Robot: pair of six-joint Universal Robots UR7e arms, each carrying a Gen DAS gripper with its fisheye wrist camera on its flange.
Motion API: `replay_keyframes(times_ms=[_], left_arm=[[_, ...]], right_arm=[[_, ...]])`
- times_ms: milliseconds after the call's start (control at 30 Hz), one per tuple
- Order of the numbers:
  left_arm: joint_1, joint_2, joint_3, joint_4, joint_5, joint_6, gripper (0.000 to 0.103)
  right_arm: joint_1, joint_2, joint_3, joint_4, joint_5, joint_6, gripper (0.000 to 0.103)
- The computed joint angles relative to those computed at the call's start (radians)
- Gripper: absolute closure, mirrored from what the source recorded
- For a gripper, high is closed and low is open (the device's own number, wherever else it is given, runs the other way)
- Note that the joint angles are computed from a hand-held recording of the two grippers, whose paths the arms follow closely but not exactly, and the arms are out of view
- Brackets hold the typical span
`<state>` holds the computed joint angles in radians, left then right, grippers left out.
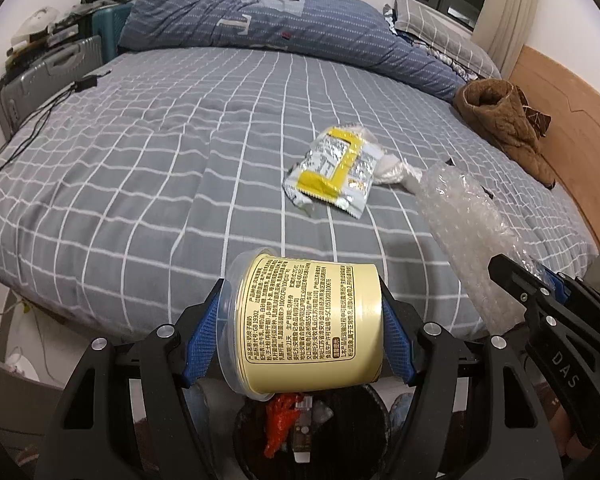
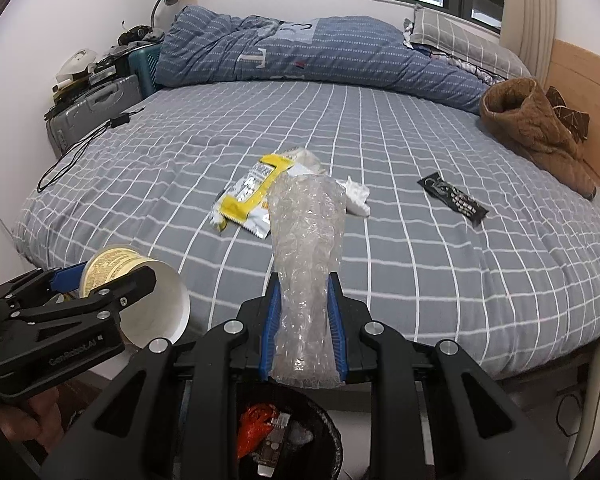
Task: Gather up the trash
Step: 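Carry the yellow cup and bubble wrap with both tools down over the bin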
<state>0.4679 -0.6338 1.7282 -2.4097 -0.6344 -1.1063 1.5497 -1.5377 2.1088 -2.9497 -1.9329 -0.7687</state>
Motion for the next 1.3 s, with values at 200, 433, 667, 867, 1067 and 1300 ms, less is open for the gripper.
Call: replay_keyframes(times_ms=[200,433,667,867,1067,1300], left_arm=[[-0.019,-0.013,0.034,0.016,-0.024,-0.05,0.035],[-0.039,-0.028,0.064,0.05,-0.057,-0.109,0.035],[-0.072,-0.046,0.09,0.101,-0.084,-0.179,0.035],[-0.099,-0.052,0.114,0.12,-0.129,-0.22,0.035],[-0.118,-0.064,0.147,0.131,-0.166,-0.264,0.035],[-0.114,-0.059,0.19,0.105,-0.21,-0.287,0.035]], right_arm=[[-0.006,-0.041,0.044,0.014,-0.001,-0.002,0.081],[-0.012,-0.089,0.091,0.038,-0.004,-0.001,0.081],[-0.019,-0.15,0.142,0.078,-0.015,-0.004,0.081],[-0.024,-0.2,0.186,0.109,-0.03,-0.008,0.081],[-0.042,-0.239,0.222,0.144,-0.047,-0.008,0.081],[-0.08,-0.246,0.269,0.142,-0.073,-0.038,0.081]])
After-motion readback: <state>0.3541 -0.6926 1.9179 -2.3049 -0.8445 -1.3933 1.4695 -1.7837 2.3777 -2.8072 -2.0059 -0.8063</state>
